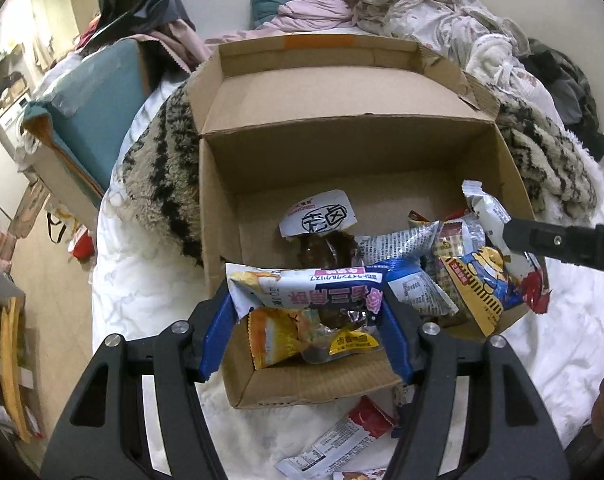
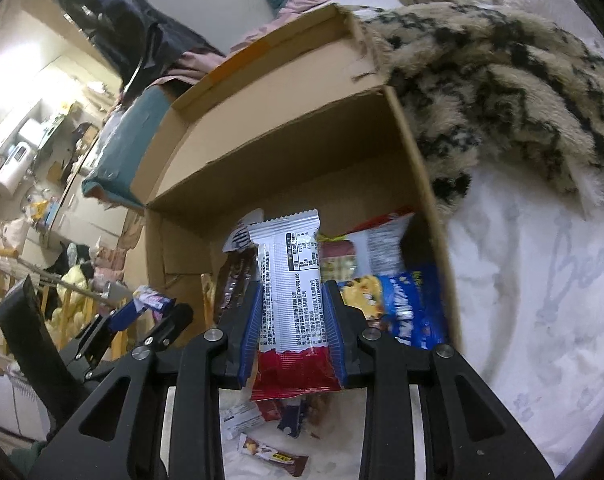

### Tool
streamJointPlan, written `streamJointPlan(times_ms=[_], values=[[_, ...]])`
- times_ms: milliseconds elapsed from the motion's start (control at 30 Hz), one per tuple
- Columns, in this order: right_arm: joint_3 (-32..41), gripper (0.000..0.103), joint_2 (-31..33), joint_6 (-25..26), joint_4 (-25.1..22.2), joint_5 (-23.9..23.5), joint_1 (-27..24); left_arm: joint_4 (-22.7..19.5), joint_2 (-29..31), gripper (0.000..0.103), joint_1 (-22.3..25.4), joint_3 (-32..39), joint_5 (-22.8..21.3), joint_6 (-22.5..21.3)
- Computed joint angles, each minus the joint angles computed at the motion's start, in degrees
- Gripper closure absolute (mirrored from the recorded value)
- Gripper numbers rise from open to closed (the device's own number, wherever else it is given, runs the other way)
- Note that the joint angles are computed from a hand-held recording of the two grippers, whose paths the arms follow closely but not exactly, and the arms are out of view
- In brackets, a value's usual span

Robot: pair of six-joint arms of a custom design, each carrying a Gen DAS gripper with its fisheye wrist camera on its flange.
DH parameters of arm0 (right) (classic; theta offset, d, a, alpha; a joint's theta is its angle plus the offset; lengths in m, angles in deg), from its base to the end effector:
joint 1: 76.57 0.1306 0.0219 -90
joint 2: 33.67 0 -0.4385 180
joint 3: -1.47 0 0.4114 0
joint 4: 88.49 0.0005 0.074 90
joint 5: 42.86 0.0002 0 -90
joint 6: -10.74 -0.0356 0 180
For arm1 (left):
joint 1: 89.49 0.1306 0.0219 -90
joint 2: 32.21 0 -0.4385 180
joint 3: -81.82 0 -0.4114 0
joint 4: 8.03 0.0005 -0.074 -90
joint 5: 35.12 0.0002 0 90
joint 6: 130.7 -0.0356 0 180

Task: Organize snacks
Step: 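Lower both bars into the box and open both grippers, then move both tools back to the remaining bars on the bed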

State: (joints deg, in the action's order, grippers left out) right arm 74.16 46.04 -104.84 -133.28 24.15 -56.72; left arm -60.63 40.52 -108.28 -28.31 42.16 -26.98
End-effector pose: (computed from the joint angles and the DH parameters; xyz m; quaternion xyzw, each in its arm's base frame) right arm 0.3884 0.1545 0.4277 -0.0188 0.9281 0.2975 0.2230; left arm 0.3470 -0.1103 0.4391 0.0091 0.9496 0.0190 0.3129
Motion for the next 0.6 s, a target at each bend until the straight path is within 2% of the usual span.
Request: streamJointPlan(times_ms=[67, 167, 200, 233, 300, 367, 600], values=[[-0.22, 0.07, -0.18, -0.66, 0.42, -0.41, 0.04, 0.04, -0.11, 0.038, 0.43, 0.05, 0.31, 0.58], [-0.95, 0.068, -0.62, -2.1, 2.34, -1.53, -0.33, -0.11, -0.24, 0.025, 0.96, 0.27, 0.98, 1.75], [-1.15, 0.061, -0.67, -2.26, 2.74, -2.45, -0.6, 0.17, -0.57, 0.019, 1.14, 0.14, 1.61, 2.4], [-1.07, 0.039, -0.57, -2.18, 2.32, -3.14, -0.79, 0.52, -0.95, 0.012, 1.24, -0.03, 2.32, 2.99], [-1.54, 0.019, -1.15, -3.43, 3.1, -3.0, -1.21, 0.88, -1.53, 0.006, 1.09, -0.31, 2.95, 3.21], [-1.97, 0.019, -1.93, -3.36, 3.51, -1.48, -1.42, 1.01, -1.88, 0.006, 0.72, -0.46, 2.65, 2.91], [-1.74, 0.019, -1.52, -3.96, 2.25, -1.75, -1.89, 0.24, -2.47, 0.006, 0.89, -0.64, 2.85, 3.74]])
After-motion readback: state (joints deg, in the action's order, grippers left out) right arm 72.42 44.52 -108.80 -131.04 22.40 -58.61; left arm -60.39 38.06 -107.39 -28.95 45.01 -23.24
